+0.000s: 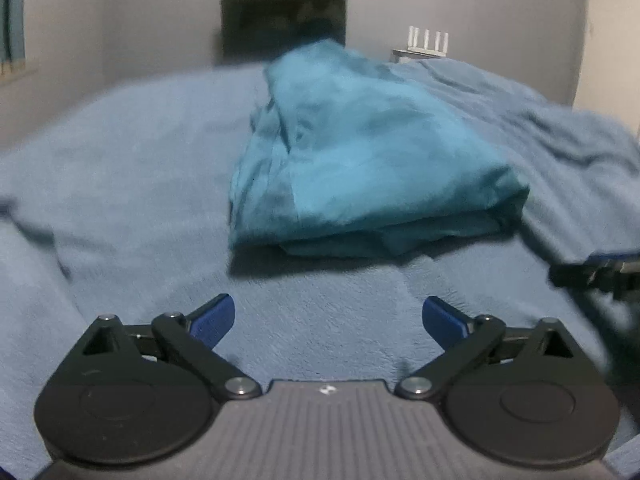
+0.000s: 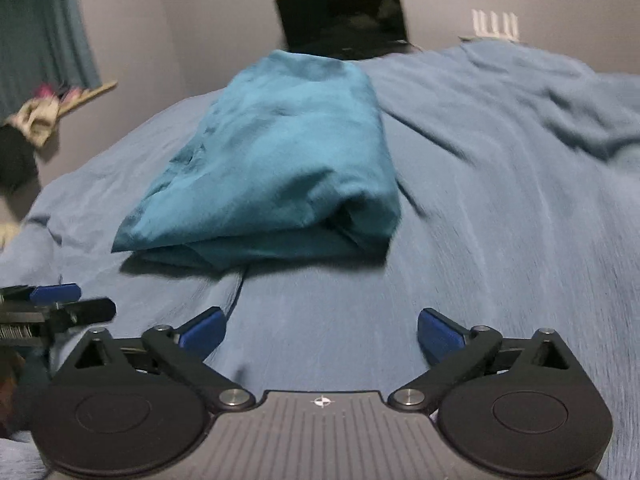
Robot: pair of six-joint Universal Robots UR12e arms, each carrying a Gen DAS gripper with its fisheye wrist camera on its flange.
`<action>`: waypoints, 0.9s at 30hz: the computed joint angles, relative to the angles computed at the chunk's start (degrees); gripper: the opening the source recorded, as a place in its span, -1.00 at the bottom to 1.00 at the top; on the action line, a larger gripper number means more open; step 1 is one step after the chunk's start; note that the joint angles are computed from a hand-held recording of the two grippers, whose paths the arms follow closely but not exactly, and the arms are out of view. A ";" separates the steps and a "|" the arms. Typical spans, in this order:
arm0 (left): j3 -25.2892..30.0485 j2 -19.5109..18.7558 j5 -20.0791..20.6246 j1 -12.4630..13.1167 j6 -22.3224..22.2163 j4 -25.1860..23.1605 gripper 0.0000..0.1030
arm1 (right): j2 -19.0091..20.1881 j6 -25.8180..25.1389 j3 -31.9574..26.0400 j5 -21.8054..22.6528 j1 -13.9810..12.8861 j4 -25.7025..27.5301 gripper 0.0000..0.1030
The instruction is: Fold large clothes
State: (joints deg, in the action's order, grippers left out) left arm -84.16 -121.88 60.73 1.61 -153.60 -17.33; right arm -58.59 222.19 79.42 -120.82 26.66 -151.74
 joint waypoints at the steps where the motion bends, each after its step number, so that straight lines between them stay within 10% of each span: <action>1: -0.24 0.01 0.34 -0.18 0.73 0.74 0.96 | 0.06 0.30 -0.15 -0.73 0.10 0.55 1.00; 11: 0.30 -4.06 1.54 -1.67 0.69 13.59 0.96 | 5.49 -10.65 -3.41 -9.37 0.93 -6.24 1.00; 27: 2.75 -5.33 -0.06 -1.02 -3.23 9.79 0.96 | 7.14 -15.39 -4.79 -11.18 1.08 -8.11 1.00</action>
State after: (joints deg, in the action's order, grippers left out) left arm -81.41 -127.21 60.67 0.59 -156.82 -7.55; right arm -51.46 206.79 74.63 -132.01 27.75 -159.85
